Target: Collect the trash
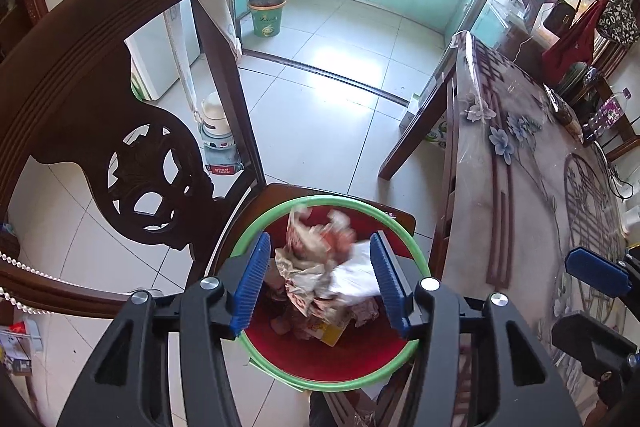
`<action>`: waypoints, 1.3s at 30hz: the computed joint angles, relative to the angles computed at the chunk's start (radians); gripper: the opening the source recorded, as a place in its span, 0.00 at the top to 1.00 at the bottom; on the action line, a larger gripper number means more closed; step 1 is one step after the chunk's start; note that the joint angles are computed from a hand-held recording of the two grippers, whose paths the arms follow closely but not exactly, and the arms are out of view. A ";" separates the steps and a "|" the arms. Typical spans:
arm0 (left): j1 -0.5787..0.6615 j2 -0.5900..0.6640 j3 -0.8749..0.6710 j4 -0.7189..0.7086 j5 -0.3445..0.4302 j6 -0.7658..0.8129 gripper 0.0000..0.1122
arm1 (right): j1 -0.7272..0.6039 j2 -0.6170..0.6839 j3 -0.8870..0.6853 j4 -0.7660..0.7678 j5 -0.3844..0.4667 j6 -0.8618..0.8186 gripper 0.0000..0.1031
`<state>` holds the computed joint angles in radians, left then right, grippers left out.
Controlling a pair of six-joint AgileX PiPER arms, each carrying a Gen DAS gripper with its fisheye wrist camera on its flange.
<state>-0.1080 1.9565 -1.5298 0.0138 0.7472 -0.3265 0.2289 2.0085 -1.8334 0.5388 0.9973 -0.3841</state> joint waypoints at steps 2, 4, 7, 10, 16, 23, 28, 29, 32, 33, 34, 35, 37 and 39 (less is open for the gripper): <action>-0.003 -0.010 0.007 0.000 -0.004 -0.007 0.44 | -0.007 -0.028 0.032 0.003 -0.016 -0.010 0.38; -0.014 -0.032 0.024 0.010 -0.017 -0.026 0.39 | -0.013 -0.064 0.072 -0.002 -0.040 -0.020 0.37; -0.043 -0.060 0.030 0.039 -0.019 -0.063 0.36 | -0.024 -0.124 0.137 -0.016 -0.079 -0.031 0.30; -0.085 -0.082 0.007 0.066 -0.022 -0.114 0.24 | -0.061 -0.219 0.235 0.000 -0.148 -0.072 0.21; -0.204 -0.107 -0.087 0.153 -0.069 -0.197 0.15 | -0.197 -0.391 0.388 0.095 -0.249 -0.184 0.06; -0.346 -0.133 -0.215 0.415 -0.097 -0.421 0.15 | -0.376 -0.578 0.538 0.276 -0.356 -0.409 0.05; -0.463 -0.089 -0.374 0.665 0.016 -0.587 0.15 | -0.441 -0.710 0.686 0.543 -0.587 -0.716 0.04; -0.495 -0.065 -0.425 0.720 0.070 -0.618 0.15 | -0.440 -0.720 0.699 0.554 -0.626 -0.742 0.04; -0.547 -0.014 -0.533 0.798 0.160 -0.641 0.15 | -0.458 -0.720 0.689 0.484 -0.637 -0.723 0.04; -0.565 0.014 -0.587 0.806 0.198 -0.627 0.15 | -0.461 -0.722 0.695 0.487 -0.651 -0.730 0.04; -0.578 0.023 -0.611 0.807 0.221 -0.619 0.15 | -0.461 -0.727 0.705 0.486 -0.677 -0.731 0.05; -0.587 0.044 -0.657 0.795 0.247 -0.597 0.15 | -0.469 -0.735 0.717 0.496 -0.684 -0.742 0.04; -0.605 0.060 -0.698 0.784 0.275 -0.584 0.15 | -0.491 -0.735 0.721 0.509 -0.678 -0.755 0.04; -0.617 0.073 -0.726 0.773 0.293 -0.572 0.15 | -0.518 -0.727 0.722 0.530 -0.662 -0.769 0.04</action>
